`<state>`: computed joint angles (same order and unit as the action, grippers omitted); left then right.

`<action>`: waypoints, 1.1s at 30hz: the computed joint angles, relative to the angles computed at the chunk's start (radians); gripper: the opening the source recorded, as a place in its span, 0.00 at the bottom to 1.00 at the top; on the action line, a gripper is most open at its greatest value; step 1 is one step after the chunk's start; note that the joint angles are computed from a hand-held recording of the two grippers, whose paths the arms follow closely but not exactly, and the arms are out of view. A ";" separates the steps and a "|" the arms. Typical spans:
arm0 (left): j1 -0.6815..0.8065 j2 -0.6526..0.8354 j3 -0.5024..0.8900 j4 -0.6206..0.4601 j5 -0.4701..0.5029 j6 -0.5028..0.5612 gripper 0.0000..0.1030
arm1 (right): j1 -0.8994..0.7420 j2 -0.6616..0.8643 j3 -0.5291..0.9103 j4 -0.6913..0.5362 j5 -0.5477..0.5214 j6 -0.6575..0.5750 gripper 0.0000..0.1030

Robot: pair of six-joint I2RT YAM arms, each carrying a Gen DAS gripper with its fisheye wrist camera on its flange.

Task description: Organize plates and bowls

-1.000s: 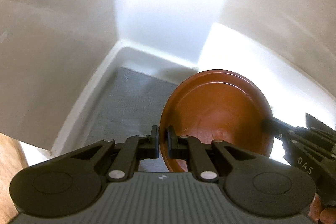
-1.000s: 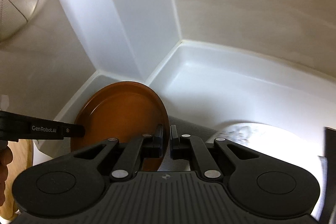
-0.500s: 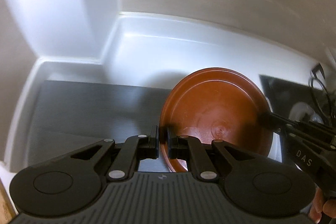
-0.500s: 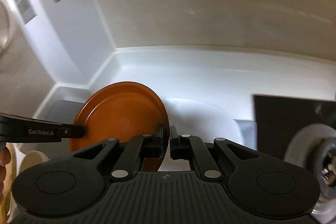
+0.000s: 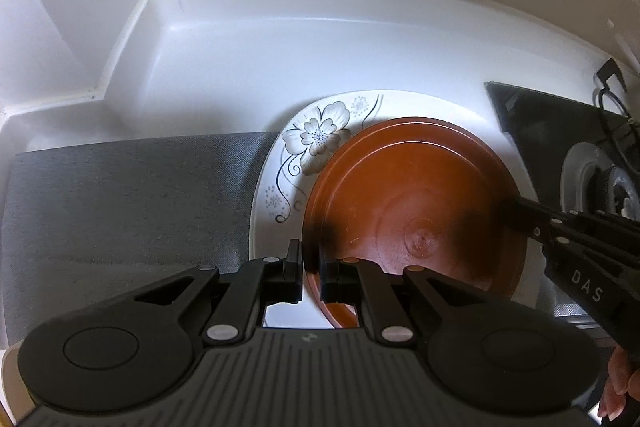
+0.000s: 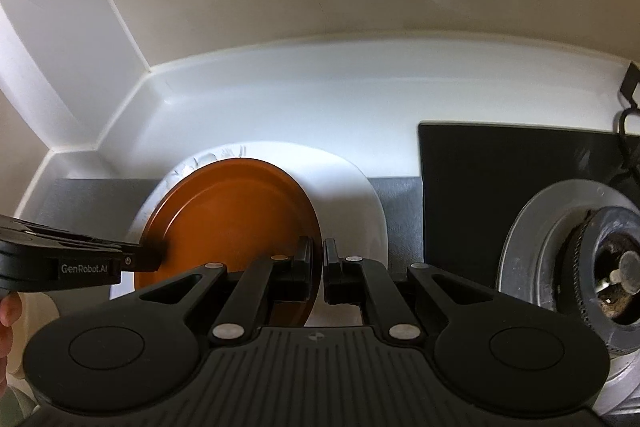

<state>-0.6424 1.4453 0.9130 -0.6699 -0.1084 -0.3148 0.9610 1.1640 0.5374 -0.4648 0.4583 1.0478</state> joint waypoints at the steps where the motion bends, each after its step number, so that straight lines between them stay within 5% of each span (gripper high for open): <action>1: 0.002 0.008 0.001 0.004 -0.001 0.003 0.08 | -0.007 0.017 -0.005 0.022 -0.006 -0.007 0.06; 11: 0.007 0.008 -0.001 0.006 0.024 0.009 0.08 | -0.059 0.092 -0.020 0.099 -0.044 -0.058 0.06; 15: 0.019 -0.006 -0.003 0.004 0.051 0.003 0.24 | -0.047 0.105 -0.002 0.073 -0.030 -0.061 0.07; 17: 0.018 -0.025 -0.010 0.013 0.052 0.002 0.47 | -0.038 0.111 0.008 0.062 -0.026 -0.070 0.13; 21: -0.006 -0.083 -0.027 0.024 0.012 -0.020 0.89 | -0.014 0.098 0.005 0.072 0.000 -0.079 0.44; 26: -0.019 -0.179 -0.050 0.014 -0.030 -0.024 0.94 | 0.050 0.097 0.031 0.014 0.082 -0.042 0.63; 33: -0.028 -0.348 -0.100 -0.073 -0.067 -0.041 1.00 | 0.294 0.065 0.113 -0.267 0.217 0.220 0.85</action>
<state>-0.6701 1.0973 0.8130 -0.7428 -0.1755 -0.3560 1.2554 1.2288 0.6508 -0.7318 0.6748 1.2675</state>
